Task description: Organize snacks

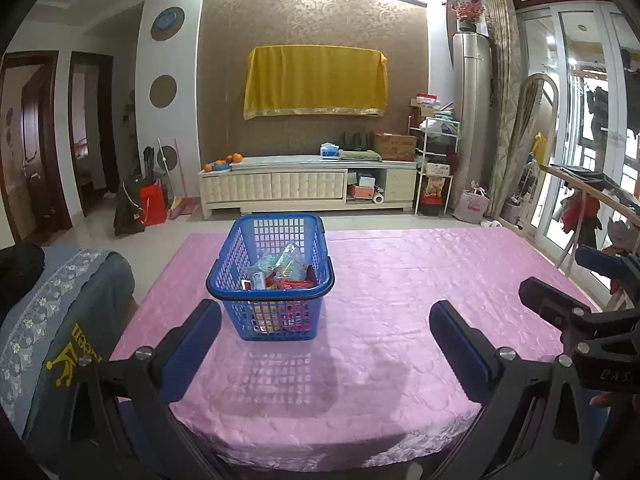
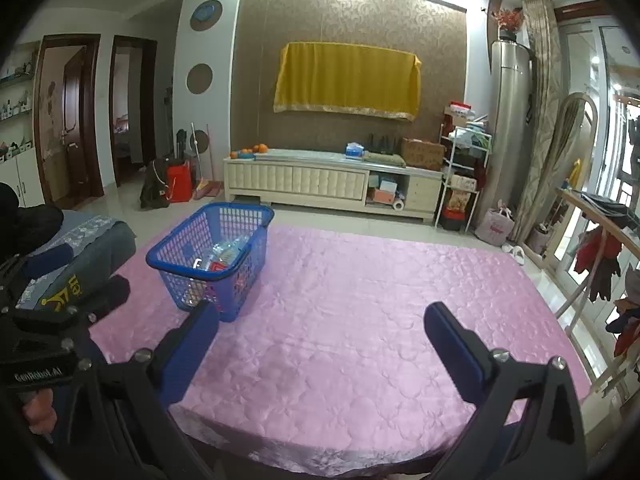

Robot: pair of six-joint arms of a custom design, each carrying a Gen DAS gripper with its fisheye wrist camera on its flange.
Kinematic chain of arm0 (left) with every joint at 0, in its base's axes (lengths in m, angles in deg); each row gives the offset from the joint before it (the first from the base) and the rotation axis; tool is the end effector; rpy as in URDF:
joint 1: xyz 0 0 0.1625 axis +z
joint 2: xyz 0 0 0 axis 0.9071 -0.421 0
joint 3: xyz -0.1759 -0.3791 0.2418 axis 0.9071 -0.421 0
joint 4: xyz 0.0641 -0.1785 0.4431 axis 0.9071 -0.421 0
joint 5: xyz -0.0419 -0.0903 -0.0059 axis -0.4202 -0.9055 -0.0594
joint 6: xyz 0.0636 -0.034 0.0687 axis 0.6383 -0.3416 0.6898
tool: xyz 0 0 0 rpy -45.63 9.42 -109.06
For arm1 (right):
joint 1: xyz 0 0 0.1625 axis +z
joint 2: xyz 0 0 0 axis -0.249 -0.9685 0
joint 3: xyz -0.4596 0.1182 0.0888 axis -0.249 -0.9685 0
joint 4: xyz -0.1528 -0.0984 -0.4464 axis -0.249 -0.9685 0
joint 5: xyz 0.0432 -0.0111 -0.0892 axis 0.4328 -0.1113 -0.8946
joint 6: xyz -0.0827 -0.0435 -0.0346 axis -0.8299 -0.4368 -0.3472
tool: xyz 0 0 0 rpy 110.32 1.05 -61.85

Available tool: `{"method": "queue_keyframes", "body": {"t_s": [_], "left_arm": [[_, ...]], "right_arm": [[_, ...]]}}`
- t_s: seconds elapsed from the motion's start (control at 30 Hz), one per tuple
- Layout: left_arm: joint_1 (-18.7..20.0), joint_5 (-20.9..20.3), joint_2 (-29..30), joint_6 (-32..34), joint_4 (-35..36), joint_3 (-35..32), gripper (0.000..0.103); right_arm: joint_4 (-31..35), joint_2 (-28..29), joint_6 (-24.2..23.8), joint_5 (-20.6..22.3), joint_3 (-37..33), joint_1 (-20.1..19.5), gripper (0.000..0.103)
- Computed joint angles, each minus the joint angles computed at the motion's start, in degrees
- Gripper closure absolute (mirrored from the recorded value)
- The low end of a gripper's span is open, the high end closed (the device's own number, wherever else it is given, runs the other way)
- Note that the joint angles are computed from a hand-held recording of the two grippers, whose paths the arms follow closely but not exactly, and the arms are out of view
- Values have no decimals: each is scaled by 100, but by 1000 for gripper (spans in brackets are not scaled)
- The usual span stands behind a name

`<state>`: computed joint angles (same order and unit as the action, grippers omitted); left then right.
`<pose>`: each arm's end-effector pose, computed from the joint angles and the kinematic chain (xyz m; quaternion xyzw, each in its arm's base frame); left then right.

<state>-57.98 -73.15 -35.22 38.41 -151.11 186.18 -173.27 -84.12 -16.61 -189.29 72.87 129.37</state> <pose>-0.3655 -0.2675 0.0936 0.3062 0.8072 -0.4383 0.2502 0.1662 -0.2176 0.2975 0.1811 -0.7693 0.4778 0.3835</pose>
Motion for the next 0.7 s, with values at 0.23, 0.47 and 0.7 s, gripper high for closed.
{"method": "queue_keyframes", "body": {"t_s": [0.23,0.47,0.7], "left_arm": [[-81,-86,-146,-165,85,62,0],[-203,-42,-238,-211,212,99,0],[-246,-66,-326,-376,384,107,0]], "right_arm": [[178,-281,153,59,130,10,0],[124,-368,166,110,165,51,0],[105,-428,230,64,232,175,0]]}}
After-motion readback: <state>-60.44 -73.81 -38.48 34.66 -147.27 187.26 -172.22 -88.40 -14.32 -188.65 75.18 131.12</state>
